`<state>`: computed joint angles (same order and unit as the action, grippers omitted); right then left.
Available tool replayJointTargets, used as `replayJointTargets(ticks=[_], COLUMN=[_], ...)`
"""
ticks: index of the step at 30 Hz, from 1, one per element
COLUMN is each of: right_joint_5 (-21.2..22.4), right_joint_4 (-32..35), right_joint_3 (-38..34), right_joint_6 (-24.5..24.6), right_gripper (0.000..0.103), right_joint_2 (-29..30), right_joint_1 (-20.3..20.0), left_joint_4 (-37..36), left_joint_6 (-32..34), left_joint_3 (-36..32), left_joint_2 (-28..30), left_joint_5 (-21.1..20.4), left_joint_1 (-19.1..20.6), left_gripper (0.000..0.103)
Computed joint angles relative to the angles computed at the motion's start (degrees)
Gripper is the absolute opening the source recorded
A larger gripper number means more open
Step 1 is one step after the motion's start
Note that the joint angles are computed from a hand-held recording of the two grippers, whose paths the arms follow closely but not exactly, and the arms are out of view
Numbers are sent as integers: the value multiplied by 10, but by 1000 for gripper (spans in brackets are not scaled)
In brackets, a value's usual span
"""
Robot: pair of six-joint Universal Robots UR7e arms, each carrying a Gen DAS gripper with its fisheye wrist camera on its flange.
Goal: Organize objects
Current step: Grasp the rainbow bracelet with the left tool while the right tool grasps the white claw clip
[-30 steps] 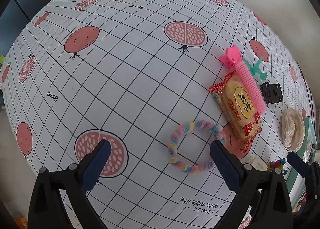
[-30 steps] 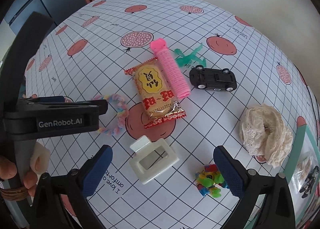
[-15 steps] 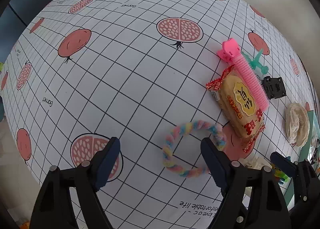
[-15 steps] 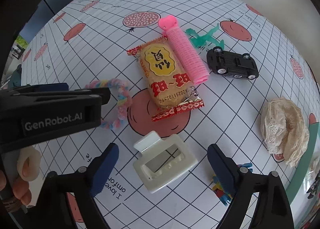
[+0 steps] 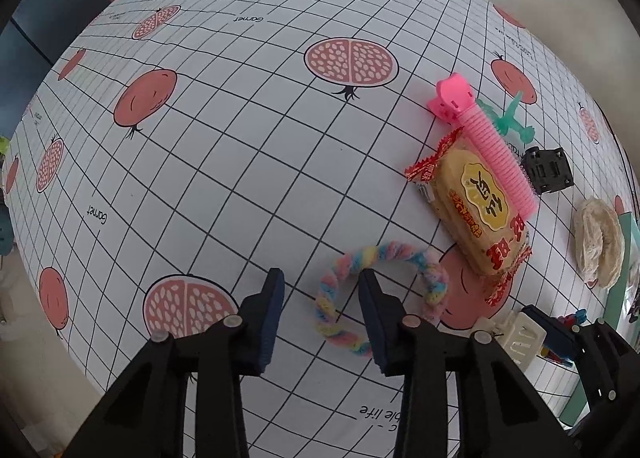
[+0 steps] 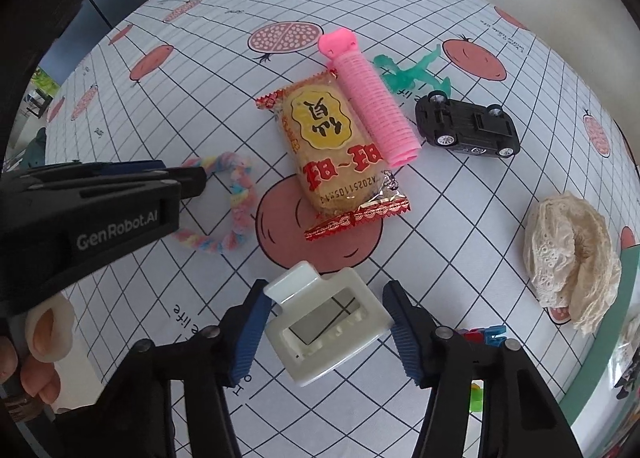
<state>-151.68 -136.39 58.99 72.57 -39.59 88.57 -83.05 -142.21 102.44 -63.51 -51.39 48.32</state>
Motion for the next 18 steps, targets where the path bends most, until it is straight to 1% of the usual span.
replayJointTargets(ticks=[2,4,7,10,16,17,18], right_joint_5=[1,2,-1,-6,-23,-26,-30], right_joint_4=[-9,-18,-27,-30,-51,-48,-59], right_joint_3=[4,10,17,19,33,27,35], right_joint_6=[-3,-5,-6,-5,-8,-4,-7], right_gripper=[61,61,61,61,61,61,61], right_joint_2=[-1,-3,-6,-8,-15,-10,-12], right_joint_1=[0,0,1,4,11,15,15], left_joint_4=[4,5,-3,-3,54,66,80], left_joint_6=[4,6,8,11,-11,-15,-17], left_joint_3=[-3,-3,2,3,-21,-27,-34], left_joint_2=[2,2,-1,-3,2,3,3], left_joint_5=[-1,-1,3,7,11,11,13], left_joint_1=[0,-2,-4,-7,-18,-20,-21], left_gripper=[29,18,10,8,7,7,7])
